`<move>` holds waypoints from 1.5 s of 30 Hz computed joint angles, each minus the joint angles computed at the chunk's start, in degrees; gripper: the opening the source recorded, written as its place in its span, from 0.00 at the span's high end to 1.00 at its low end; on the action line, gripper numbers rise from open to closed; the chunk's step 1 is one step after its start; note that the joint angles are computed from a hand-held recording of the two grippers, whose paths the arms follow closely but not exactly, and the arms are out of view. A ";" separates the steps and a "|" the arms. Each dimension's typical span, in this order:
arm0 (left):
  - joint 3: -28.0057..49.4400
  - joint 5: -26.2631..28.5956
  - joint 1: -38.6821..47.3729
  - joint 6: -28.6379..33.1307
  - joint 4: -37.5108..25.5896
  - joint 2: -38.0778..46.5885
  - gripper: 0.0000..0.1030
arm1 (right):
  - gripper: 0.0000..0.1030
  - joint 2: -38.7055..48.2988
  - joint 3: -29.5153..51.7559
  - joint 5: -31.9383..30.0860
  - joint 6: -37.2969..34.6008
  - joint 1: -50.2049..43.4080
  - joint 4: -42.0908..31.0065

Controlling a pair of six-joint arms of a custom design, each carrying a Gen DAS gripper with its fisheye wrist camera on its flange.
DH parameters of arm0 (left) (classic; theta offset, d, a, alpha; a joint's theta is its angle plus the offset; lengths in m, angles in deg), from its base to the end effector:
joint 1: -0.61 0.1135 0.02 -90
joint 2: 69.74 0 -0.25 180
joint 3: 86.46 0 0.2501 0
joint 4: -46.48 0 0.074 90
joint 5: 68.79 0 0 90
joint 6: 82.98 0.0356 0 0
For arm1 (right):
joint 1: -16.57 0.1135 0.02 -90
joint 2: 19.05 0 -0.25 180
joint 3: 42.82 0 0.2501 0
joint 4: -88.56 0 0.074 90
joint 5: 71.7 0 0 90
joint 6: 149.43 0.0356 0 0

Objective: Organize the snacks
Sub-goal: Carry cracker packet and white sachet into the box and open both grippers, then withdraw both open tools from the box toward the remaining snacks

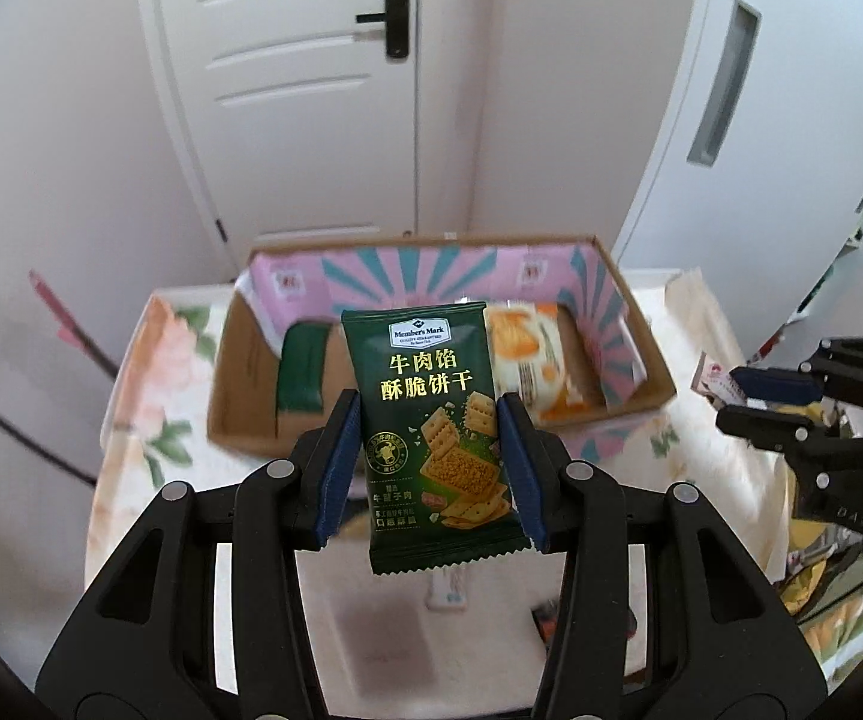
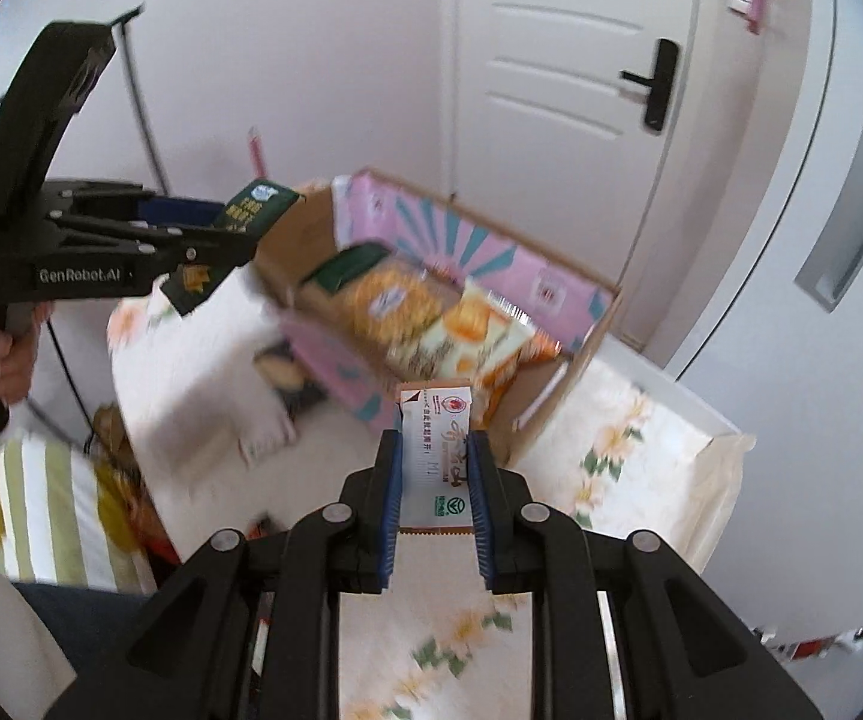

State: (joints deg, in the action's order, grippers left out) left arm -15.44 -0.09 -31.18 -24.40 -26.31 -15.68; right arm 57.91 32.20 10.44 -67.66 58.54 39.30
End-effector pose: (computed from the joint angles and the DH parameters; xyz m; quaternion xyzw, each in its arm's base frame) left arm 0.1536 -0.0800 0.3002 -0.0513 0.9396 -0.0009 0.3385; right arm 0.2064 0.1922 0.2634 -0.4198 0.8425 0.1580 0.2984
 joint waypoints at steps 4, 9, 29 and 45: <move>1.18 10.71 12.98 11.84 4.03 2.62 0.59 | 0.81 5.27 6.65 1.42 8.15 2.07 0.31; 1.28 19.98 24.89 23.28 8.13 8.57 0.59 | 0.81 12.24 14.61 4.80 16.62 5.18 0.67; -2.42 31.27 42.20 42.03 11.53 11.64 0.00 | 0.81 29.16 29.77 9.73 36.56 8.99 -1.44; -5.03 35.73 53.14 47.18 4.49 1.19 0.00 | 0.12 38.84 39.04 8.69 41.08 9.69 -2.34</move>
